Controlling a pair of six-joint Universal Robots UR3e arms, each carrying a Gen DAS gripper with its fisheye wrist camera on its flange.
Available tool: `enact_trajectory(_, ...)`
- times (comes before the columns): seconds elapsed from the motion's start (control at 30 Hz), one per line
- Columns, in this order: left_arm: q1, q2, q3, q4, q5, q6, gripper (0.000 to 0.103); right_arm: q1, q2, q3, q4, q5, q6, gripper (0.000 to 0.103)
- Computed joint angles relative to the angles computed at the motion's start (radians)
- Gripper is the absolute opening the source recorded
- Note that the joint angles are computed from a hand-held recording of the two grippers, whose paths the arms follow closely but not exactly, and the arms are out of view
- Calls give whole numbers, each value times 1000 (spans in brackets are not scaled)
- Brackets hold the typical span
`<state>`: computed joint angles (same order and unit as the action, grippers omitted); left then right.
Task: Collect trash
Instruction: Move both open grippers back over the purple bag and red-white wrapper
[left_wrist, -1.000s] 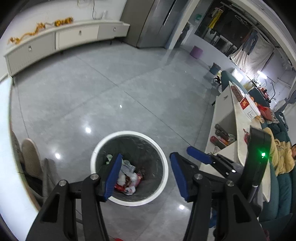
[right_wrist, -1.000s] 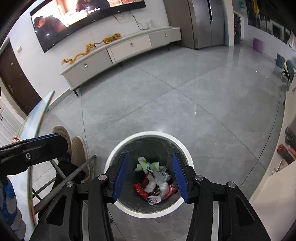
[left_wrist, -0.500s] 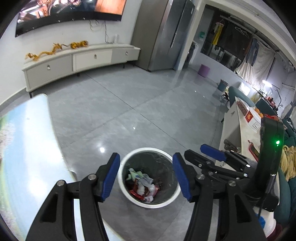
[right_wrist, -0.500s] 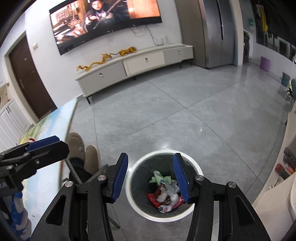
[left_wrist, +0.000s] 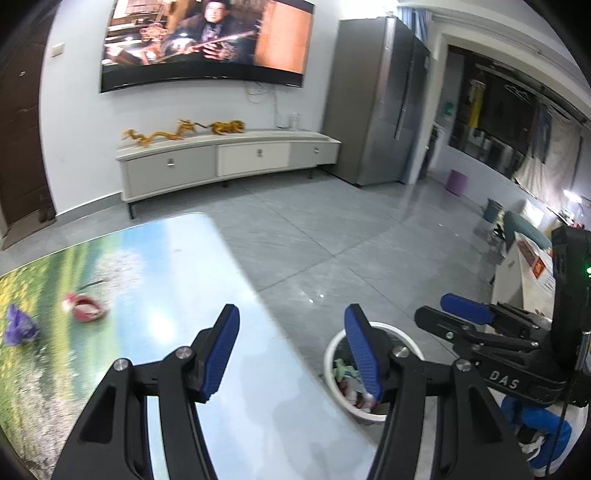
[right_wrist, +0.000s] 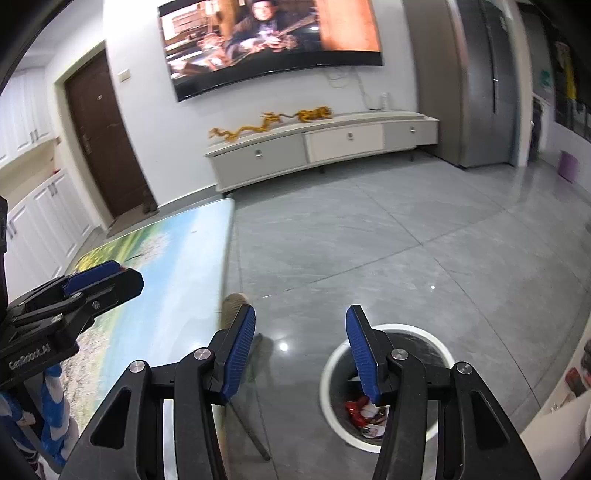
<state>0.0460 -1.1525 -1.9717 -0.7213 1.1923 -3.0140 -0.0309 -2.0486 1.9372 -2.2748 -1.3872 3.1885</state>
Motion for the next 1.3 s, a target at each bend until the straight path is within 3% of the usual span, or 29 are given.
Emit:
enact_trajectory(0.17, 248, 188, -74, -183, -123, 149, 57, 156, 87, -61, -39, -71, 47, 51)
enact_trajectory(0.33, 584, 374, -93, -485, -305, 376, 57, 269, 174, -130, -54, -123, 76, 51)
enact_trajectory(0.5, 969, 533, -41, -940, -465, 728, 63, 380, 288, -233, -59, -174, 109, 51)
enact_trajectory(0.63, 1297, 572, 66, -1391, -528, 1111, 64, 426, 363, -300, -62, -180, 114, 51)
enact_trajectory(0.77, 1496, 527, 100, -1555, -529, 1304, 64, 464, 444, -372, -63, -178, 118, 51)
enact_trajectory(0.87, 1577, 480, 87, -1536, -525, 1353, 64, 478, 502, -422, -60, -166, 113, 51)
enact_trajectory(0.97, 1620, 407, 45, -1411, -521, 1331, 64, 504, 592, -505, -49, -160, 116, 51)
enact_trajectory(1.13, 1614, 284, -10, -1170, -504, 1226, 68, 543, 744, -646, -26, -143, 112, 51)
enact_trajectory(1.3, 1484, 162, -31, -896, -504, 1066, 70, 576, 929, -869, 31, -118, 95, 51)
